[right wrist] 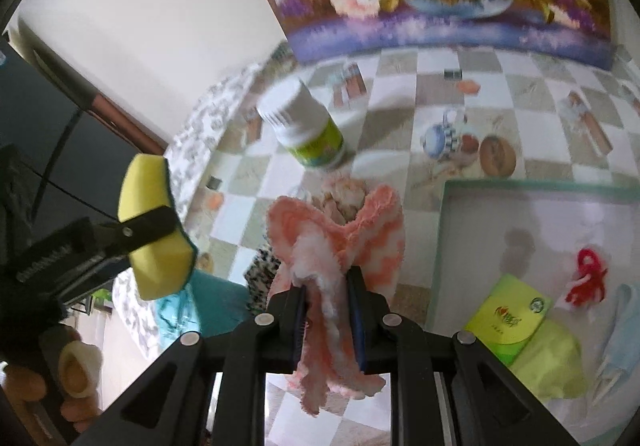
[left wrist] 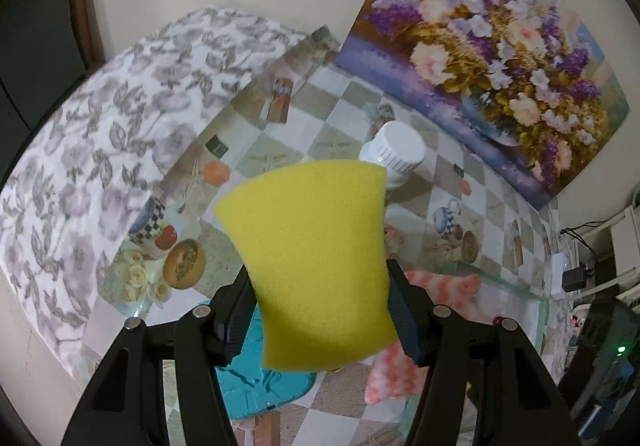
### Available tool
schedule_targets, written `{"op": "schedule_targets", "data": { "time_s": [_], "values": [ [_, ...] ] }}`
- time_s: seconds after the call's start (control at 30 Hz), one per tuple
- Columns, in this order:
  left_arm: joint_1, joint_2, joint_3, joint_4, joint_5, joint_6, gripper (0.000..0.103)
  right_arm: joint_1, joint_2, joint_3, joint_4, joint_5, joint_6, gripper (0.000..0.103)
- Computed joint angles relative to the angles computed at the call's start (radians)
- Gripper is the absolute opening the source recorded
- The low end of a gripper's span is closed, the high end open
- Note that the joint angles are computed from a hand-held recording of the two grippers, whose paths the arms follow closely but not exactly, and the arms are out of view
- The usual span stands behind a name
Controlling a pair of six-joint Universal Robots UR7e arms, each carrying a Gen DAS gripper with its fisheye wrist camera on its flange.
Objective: Organize soft objects
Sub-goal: 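Lift and carry the sponge and striped cloth toward the white tray with both grippers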
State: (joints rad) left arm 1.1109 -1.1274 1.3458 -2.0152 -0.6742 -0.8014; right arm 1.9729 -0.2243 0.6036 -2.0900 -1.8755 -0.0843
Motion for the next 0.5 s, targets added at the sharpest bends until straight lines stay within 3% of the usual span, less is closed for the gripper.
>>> {"op": "schedule_targets", "data": {
  "time_s": [0.27, 0.4, 0.5],
  "values": [
    [0.01, -0.01, 0.004, -0.008, -0.005, -0.005, 0.063, -0.009, 0.041, -0.045, 0.066, -0.057, 0.013, 0.024],
    [0.01, -0.015, 0.007, -0.015, -0.014, 0.001, 0.063, -0.007, 0.044, -0.059, 0.088, -0.078, 0.021, 0.037],
    [0.007, -0.016, 0.01, -0.025, -0.018, 0.012, 0.063, -0.006, 0.039, -0.058, 0.099, -0.089, 0.032, 0.038]
  ]
}}
